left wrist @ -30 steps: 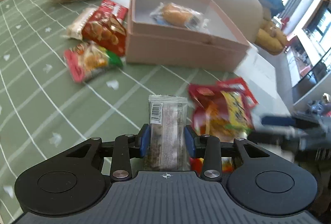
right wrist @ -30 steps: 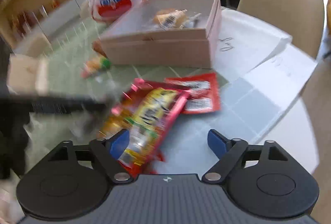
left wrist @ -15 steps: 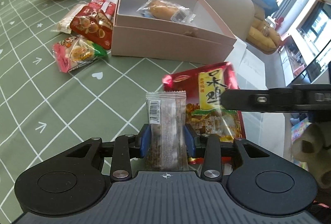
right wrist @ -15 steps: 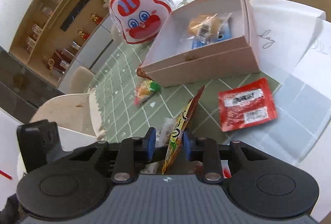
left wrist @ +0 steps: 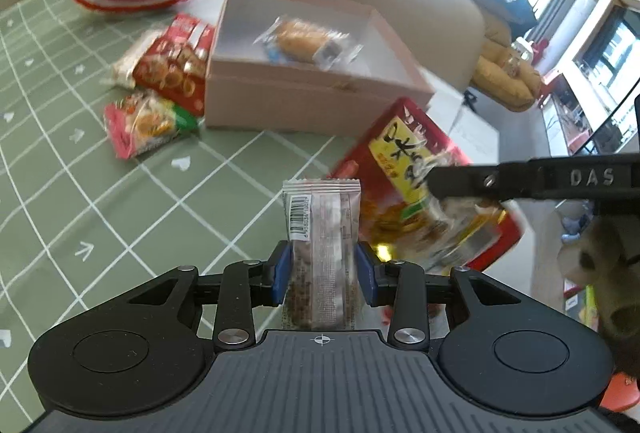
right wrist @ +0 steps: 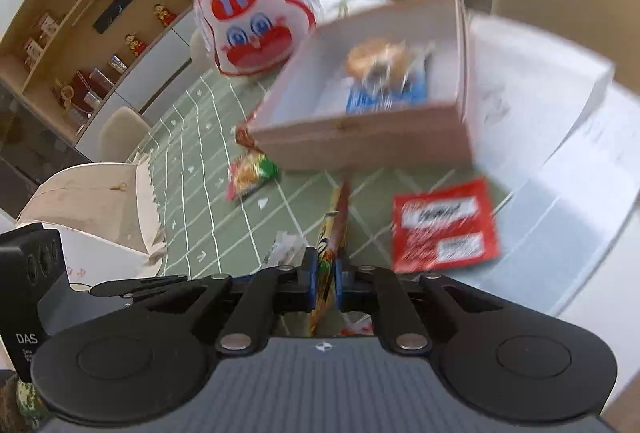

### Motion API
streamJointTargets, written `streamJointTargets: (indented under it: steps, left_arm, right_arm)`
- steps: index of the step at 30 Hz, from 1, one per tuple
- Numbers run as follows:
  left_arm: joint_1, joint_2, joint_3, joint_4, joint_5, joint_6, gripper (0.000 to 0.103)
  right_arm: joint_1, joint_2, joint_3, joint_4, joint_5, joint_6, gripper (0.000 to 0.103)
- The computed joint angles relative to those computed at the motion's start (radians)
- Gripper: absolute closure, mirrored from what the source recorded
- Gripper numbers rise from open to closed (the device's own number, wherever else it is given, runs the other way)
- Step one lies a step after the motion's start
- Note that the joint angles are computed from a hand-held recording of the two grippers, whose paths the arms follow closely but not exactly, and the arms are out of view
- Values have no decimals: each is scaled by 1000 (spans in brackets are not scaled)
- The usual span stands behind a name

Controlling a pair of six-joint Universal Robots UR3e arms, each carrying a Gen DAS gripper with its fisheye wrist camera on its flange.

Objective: Organize snacks
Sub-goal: 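Lower the clear bar into the pink box with the left gripper while the right gripper lifts the chip bag, then carry the red-yellow chip bag into the pink box with the right gripper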

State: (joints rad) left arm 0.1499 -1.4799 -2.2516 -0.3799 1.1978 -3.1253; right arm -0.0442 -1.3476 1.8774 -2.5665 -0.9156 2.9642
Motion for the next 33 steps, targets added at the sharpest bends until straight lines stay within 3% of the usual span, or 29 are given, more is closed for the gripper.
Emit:
streamJointTargets:
  steps: [4, 8, 13, 15, 16, 19, 22, 27, 33]
  left_arm:
    - [5, 58, 39, -14, -20, -22, 63]
    - [14, 18, 171, 18, -12, -69, 63]
    - [1, -211, 539, 28, 38, -135, 63]
    - [6, -328, 696, 15, 13, -168, 58]
    - [4, -383, 765, -7, 6, -170, 54]
    - [-28, -533, 959, -132, 53, -138, 57]
    - [-9, -573, 935, -91, 11, -146, 57]
    - [25, -468, 688, 38, 30, -168, 57]
    - [116, -289, 339, 123, -56, -162, 57]
  right_arm:
    - [-71, -119, -3, 90, 20, -96, 97]
    - [-129, -201, -28, 162, 57, -160, 97]
    - [-148, -218, -82, 175, 82, -170, 97]
    - [-131, -203, -105, 157, 64, -155, 97]
    - [-124, -196, -119, 154, 53, -152, 97]
    - [-111, -185, -143, 135, 28, -145, 97]
    - [-102, -168, -177, 113, 3, -131, 98]
    - [-63, -77, -309, 92, -41, -69, 102]
    - [41, 164, -679, 165, -67, -3, 103]
